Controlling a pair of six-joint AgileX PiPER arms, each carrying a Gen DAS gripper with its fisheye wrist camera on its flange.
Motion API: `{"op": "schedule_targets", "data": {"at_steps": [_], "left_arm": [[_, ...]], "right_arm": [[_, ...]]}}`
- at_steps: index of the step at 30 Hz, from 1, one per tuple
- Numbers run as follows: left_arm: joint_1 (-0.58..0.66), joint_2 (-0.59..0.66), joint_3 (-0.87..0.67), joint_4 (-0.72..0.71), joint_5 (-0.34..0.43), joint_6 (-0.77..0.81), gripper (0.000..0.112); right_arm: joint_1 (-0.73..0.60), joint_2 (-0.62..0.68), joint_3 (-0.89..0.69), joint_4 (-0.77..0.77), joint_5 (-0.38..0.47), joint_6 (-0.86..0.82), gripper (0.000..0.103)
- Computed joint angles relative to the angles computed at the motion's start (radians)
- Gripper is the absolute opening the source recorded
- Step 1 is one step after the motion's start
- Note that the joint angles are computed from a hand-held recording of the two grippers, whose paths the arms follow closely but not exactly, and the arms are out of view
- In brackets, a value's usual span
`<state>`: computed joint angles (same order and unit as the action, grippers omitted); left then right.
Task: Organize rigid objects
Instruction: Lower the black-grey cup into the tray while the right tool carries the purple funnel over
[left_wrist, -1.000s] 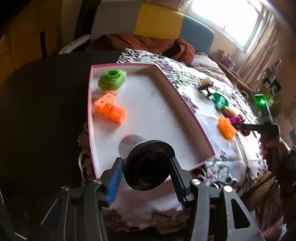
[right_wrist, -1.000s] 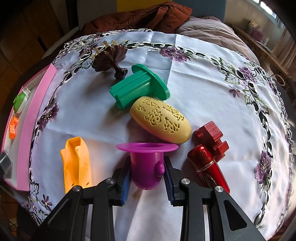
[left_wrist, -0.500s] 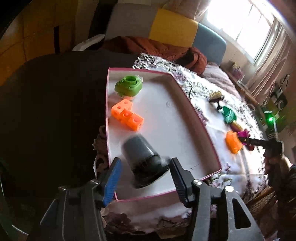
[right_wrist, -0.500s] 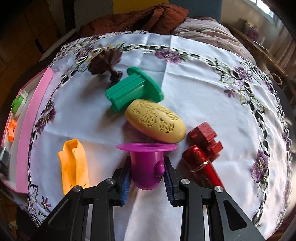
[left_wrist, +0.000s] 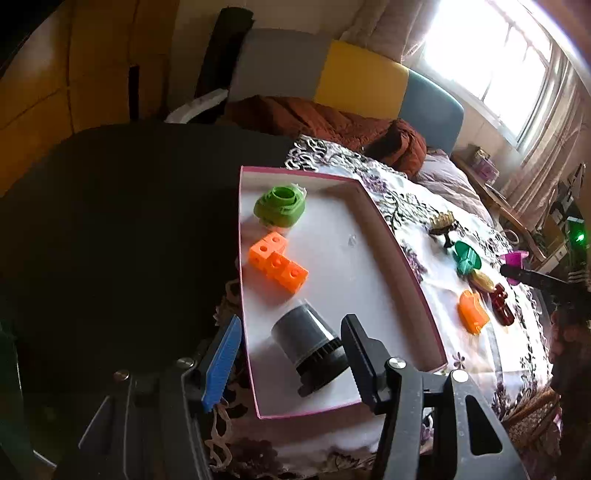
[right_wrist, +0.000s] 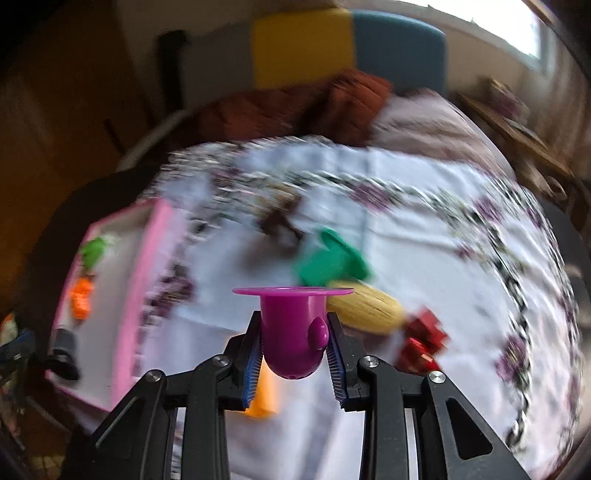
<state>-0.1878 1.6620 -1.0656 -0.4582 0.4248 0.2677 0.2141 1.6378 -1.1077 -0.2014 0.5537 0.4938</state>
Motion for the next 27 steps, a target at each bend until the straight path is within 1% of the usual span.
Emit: {"op": "schedule_targets", "data": {"at_steps": [3, 6, 7, 9, 13, 17, 24, 27], "left_arm": [[-0.006, -0.005, 0.001, 0.054, -0.012, -0.049, 0.057], [0.002, -0.010, 0.005, 0.051, -0.014, -0.045, 0.057], [0.004, -0.013, 0.009, 0.052, -0.018, -0.045, 0.057], [0.004, -0.017, 0.013, 0.066, -0.024, -0.054, 0.057], [0.013, -0.018, 0.017, 0.066, -0.026, -0.049, 0.057], [0.018, -0.013, 0.017, 0.102, -0.029, -0.080, 0.057], [0.041, -0.001, 0.017, 0.070, -0.020, -0.052, 0.057], [0.052, 0.002, 0.018, 0.049, -0.015, -0.038, 0.057]], "right_arm": [[0.078, 0.045, -0.082, 0.065, -0.005, -0.072, 0.032], [0.152, 0.136, -0.196, 0.133, 0.005, -0.137, 0.032], [0.176, 0.184, -0.259, 0.179, 0.021, -0.176, 0.032], [0.211, 0.264, -0.358, 0.220, 0.050, -0.221, 0.032], [0.276, 0.440, -0.577, 0.277, 0.141, -0.261, 0.032], [0.308, 0.593, -0.787, 0.281, 0.249, -0.260, 0.032], [0.326, 0.791, -1.099, 0.268, 0.412, -0.207, 0.032], [0.327, 0.917, -1.322, 0.252, 0.533, -0.162, 0.033]]}}
